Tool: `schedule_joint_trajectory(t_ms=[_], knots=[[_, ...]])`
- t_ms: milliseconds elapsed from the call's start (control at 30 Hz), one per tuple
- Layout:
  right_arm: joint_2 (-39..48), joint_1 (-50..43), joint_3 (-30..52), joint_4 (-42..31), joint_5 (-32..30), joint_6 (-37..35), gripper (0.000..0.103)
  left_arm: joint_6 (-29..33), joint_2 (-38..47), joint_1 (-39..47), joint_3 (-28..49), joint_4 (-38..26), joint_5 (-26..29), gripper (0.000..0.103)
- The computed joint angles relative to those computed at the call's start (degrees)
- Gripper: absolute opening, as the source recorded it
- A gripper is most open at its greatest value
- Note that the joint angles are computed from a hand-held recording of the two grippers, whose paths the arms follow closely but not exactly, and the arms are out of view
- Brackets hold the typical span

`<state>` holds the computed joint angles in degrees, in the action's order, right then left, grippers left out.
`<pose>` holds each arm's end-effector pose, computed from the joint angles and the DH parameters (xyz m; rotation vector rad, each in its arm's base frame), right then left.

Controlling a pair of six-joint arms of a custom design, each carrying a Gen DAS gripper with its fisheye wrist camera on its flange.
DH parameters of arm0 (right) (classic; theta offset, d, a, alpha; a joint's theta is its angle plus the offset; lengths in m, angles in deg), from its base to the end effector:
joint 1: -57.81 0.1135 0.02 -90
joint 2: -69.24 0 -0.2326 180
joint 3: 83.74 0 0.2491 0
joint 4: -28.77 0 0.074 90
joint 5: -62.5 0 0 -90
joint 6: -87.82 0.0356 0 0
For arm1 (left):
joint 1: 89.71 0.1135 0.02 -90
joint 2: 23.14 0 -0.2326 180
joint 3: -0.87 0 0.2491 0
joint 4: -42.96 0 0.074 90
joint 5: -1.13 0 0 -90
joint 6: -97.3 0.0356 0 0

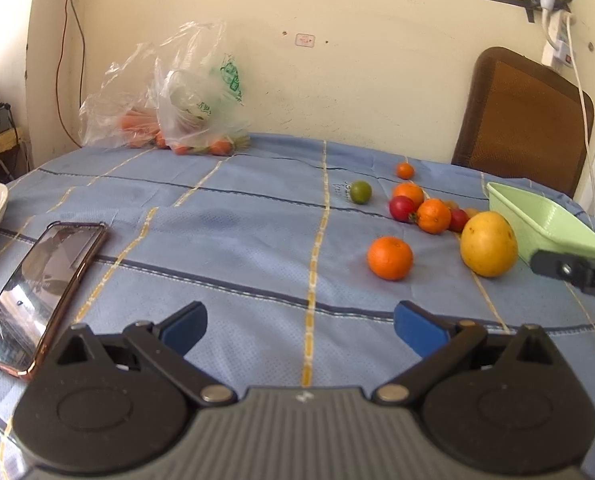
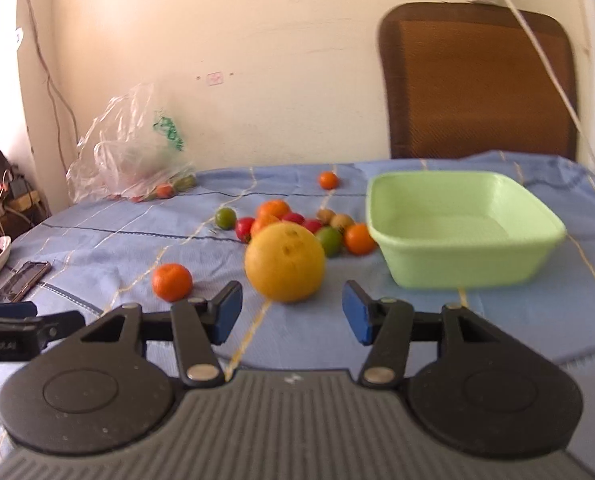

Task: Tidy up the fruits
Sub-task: 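Close the right tool around the large yellow grapefruit, then carry the grapefruit into the green basket with the right tool while the left tool steadies it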

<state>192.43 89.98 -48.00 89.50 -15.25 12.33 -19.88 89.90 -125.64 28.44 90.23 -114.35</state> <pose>0.2204 0.1297 0.0104 -0.1793 2.0305 0.2961 0.1824 -0.1132 0.0136 -0.0714 2.1649 -0.1323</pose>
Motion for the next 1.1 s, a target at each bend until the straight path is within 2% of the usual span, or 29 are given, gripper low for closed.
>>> schedule_joint_trajectory(t_ms=[67, 133, 300, 400, 467, 633, 833, 1000, 1100], knots=[[-0.4, -0.9, 3.7, -4.3, -1.0, -2.2, 0.061, -0.2, -0.6, 1.1, -0.4, -0.3, 1.5, 0.102], [0.0, -1.8, 7.7, -9.3, -2.1, -3.2, 0.064, -0.1, -1.0, 1.9, -0.7, -0.8, 2.8, 0.094], [2.7, -3.1, 14.2, -15.4, -3.2, -2.7, 0.073, 0.7, -1.1, 2.5, -1.1, -0.3, 5.1, 0.090], [3.9, -3.5, 16.7, -17.7, -3.9, -3.8, 0.072, 1.5, 0.2, 0.8, -1.2, 2.0, 4.6, 0.087], [4.7, -4.2, 18.7, -20.4, -5.8, -4.0, 0.066, 2.1, 0.7, -0.1, -0.9, 2.4, 4.9, 0.087], [2.9, -5.2, 15.1, -18.3, -8.8, -3.0, 0.065, 3.6, 0.3, -0.1, -1.5, 4.3, 9.0, 0.087], [-2.6, -4.9, 3.3, -12.8, -11.9, -6.5, 0.065, 4.6, -0.8, 2.1, -2.2, 6.6, 18.8, 0.087], [-4.2, -2.3, -2.2, -9.9, -11.6, -11.0, 0.065, 5.0, -3.8, 4.1, 0.4, 2.1, 27.3, 0.087], [-0.7, 0.2, -2.5, -4.7, -7.6, -12.6, 0.066, 4.6, -5.1, 4.1, 3.8, -2.5, 31.4, 0.087]])
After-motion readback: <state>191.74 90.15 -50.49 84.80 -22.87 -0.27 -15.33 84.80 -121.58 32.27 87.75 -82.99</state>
